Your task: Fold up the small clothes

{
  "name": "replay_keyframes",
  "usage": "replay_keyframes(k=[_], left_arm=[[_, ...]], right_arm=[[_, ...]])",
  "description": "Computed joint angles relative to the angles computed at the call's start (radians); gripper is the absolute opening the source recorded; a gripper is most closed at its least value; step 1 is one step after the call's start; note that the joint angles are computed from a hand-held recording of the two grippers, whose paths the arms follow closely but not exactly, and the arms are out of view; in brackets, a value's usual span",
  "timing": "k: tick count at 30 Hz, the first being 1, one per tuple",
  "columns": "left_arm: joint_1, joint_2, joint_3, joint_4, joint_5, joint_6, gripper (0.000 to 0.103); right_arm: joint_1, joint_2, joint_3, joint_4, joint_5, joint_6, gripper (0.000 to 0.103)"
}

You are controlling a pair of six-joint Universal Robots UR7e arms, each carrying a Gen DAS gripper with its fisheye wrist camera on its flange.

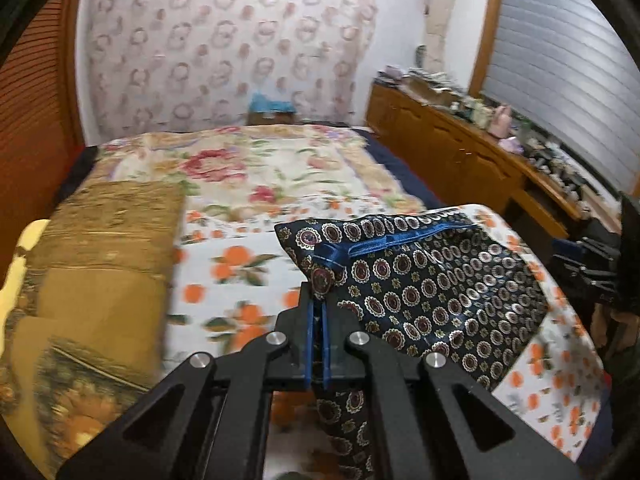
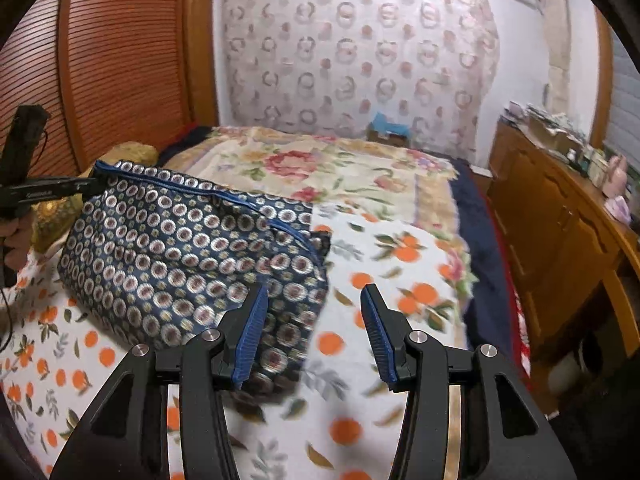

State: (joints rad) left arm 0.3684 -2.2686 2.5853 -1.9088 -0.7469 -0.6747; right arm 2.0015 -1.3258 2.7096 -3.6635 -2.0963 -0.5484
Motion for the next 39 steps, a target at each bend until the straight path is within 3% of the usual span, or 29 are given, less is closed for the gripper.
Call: replay_keyframes(k=[3,12,18,23,29,32,36,38,39], left_arm=[[0.049,0.023,0.010,-0.050,-0.005,0.050,0.001],[0.091,0.092,0.067,-0.142,0.023,0.082,0.001],[0.131,0.102,0.083,-0.212,-0.005,0.127,0.003],[0.127,0.086,0.082,-0.212,-0.013,0.119,0.004],[0.078,0.036,0.086,-0.124,0.012,0.077,0.005],[0.060,0.005,0.086,-0.077,0.010,0.064,0.005],[0.033,-0.038,0.083,-0.037,0.009,0.049,0.005],[0.010,-0.067,0.083,-0.002,0.020,0.031,0.005],[0.005,-0.077,0.083,0.003,0.021,0.033,0.006]], right_arm=[[0.003,0.059,-0.037,0.008,0.021,-0.001,0.050],[-0.023,0.185,-0.121,0.035,0.049,0.003,0.056],[-0.065,0.194,-0.138,0.097,0.053,0.064,0.060],[-0.080,0.207,-0.146,0.127,0.051,0.086,0.061],[-0.081,0.212,-0.154,0.133,0.048,0.084,0.061],[-0.072,0.228,-0.161,0.130,0.039,0.081,0.053],[-0.046,0.236,-0.159,0.112,0.034,0.066,0.031],[-0.026,0.249,-0.157,0.077,0.017,0.058,0.029],[-0.016,0.255,-0.156,0.058,0.007,0.057,0.023]])
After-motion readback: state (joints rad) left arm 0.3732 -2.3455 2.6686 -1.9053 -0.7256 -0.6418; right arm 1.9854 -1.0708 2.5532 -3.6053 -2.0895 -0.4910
